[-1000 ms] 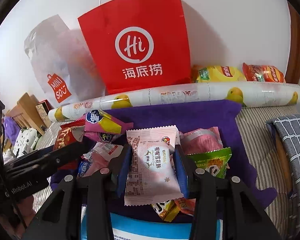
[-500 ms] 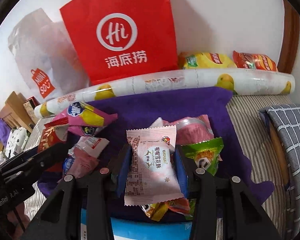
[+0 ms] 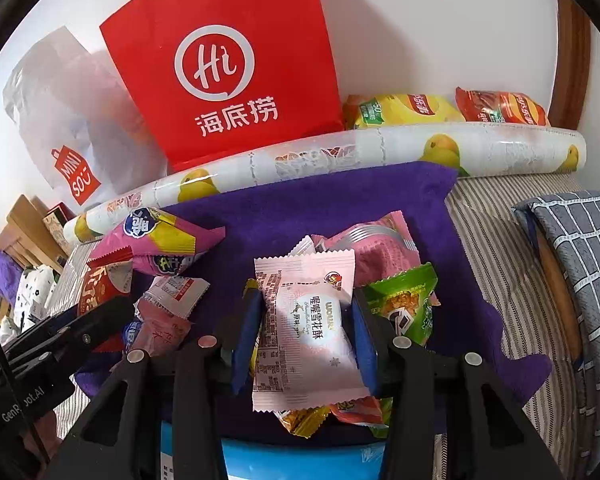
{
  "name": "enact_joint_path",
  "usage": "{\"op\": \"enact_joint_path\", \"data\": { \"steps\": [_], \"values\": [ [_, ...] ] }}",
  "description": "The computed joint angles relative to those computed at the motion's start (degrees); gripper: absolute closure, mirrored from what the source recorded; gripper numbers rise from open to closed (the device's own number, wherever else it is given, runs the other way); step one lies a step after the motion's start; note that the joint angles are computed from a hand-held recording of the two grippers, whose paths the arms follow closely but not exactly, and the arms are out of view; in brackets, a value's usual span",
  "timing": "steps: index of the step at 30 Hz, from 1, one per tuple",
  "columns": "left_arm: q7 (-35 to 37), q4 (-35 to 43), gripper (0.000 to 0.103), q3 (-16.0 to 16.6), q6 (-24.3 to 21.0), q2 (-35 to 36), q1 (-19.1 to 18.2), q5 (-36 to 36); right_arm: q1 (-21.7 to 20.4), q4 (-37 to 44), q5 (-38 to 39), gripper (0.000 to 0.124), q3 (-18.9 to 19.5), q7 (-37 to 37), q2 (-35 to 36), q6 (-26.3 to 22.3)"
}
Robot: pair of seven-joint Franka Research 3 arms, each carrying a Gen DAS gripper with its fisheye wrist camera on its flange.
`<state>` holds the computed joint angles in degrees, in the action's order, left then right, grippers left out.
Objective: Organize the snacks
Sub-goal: 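Open the right tool to drop the pink-white packet while the left tool releases the red packet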
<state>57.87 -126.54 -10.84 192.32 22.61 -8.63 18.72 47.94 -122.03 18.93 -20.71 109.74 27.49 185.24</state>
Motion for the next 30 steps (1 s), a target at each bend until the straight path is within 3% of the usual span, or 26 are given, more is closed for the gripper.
{"op": "enact_joint_path", "data": {
  "steps": [10, 18, 20, 24, 30],
  "values": [
    [-0.6, 0.9, 0.061, -3.3, -1.2, 1.1, 3.5, 1.4, 1.1, -0.1, 0.0, 0.078, -1.3, 1.0, 0.0, -0.2],
    [-0.3, 1.7, 0.061, -3.8, -2.1, 2.0, 3.8, 1.9, 1.8, -0.8, 1.0, 0.071, -1.7, -0.5, -0.6, 1.5],
    [-0.2, 2.1, 0.061, -3.7, -2.5, 2.3, 3.5, 1.8, 2.8, -1.0, 1.6, 0.063, -2.5, -1.3, -0.8, 2.1],
    [0.0, 2.4, 0.061, -3.3, -2.7, 2.6, 3.1, 1.5, 0.6, -1.7, 3.7, 0.062, 0.1, -3.9, -1.7, 4.5],
    [0.3, 2.7, 0.061, -5.2, -3.2, 2.9, 5.2, 1.6, -2.8, -1.9, 7.4, 0.061, 4.1, -7.3, -2.3, 6.4]
  ]
}}
